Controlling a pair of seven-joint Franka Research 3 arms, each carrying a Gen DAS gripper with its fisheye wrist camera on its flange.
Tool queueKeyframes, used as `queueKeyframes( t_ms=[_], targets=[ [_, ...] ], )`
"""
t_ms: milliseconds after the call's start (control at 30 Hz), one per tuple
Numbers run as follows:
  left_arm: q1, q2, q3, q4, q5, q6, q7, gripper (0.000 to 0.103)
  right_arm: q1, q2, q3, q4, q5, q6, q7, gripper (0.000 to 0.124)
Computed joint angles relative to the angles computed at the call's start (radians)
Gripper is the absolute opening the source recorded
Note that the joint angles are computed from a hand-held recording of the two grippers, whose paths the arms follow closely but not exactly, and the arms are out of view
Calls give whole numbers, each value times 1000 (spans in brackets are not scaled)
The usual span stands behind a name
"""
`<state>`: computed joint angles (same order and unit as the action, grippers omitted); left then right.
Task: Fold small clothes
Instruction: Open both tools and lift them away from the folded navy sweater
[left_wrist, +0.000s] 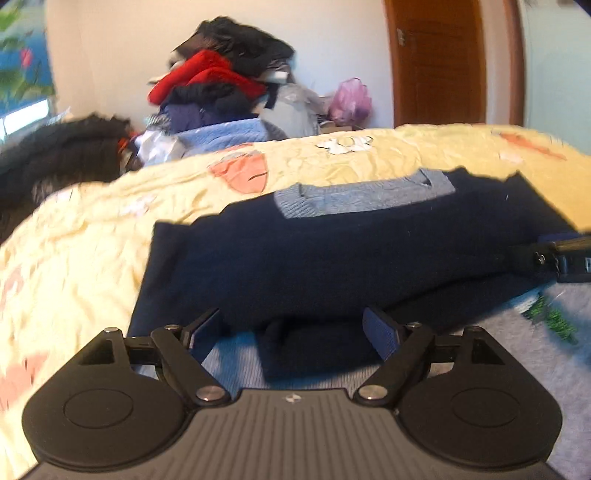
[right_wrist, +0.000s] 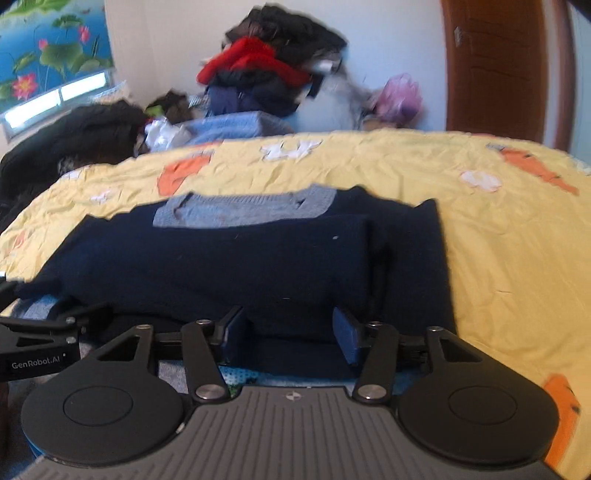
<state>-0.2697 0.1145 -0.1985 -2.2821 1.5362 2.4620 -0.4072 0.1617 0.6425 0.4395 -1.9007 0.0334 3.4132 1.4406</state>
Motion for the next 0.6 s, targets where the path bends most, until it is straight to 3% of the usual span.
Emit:
queueKeyframes(
  t_ms=[100,167,200,267,333,433,533,600],
  targets=[
    [2,-73,-10,-72,-6,53,-73,83,-64,-60,62,-110,-20,15,25,58],
    [3,-96,-21,-109,-33,80,-81,83,7,-108,-11,-183,-2,53,16,62],
    [0,-101,-29,-120,-72,75,-51,83,64,-128,-68,-224,13,111,-2,65],
    [-14,-119,-47,-151,-80,49,-62,83,131,-173,-130,-286,35,140,-17,68],
    [-22,-146,-58,-178,-100,46,-63,83,102,-205,-108,-340,0,166,27,72],
    [-18,-163,-61,-201,-115,75,-43,83,82,-231,-103,-393,-67,174,100,89],
    [-22,-188,-71,-228,-132,74,-36,84,193,-258,-188,-431,30,207,44,88],
    [-26,-219,-80,-259,-134,83,-47,84,146,-281,-156,-472,-22,223,107,89]
  ],
)
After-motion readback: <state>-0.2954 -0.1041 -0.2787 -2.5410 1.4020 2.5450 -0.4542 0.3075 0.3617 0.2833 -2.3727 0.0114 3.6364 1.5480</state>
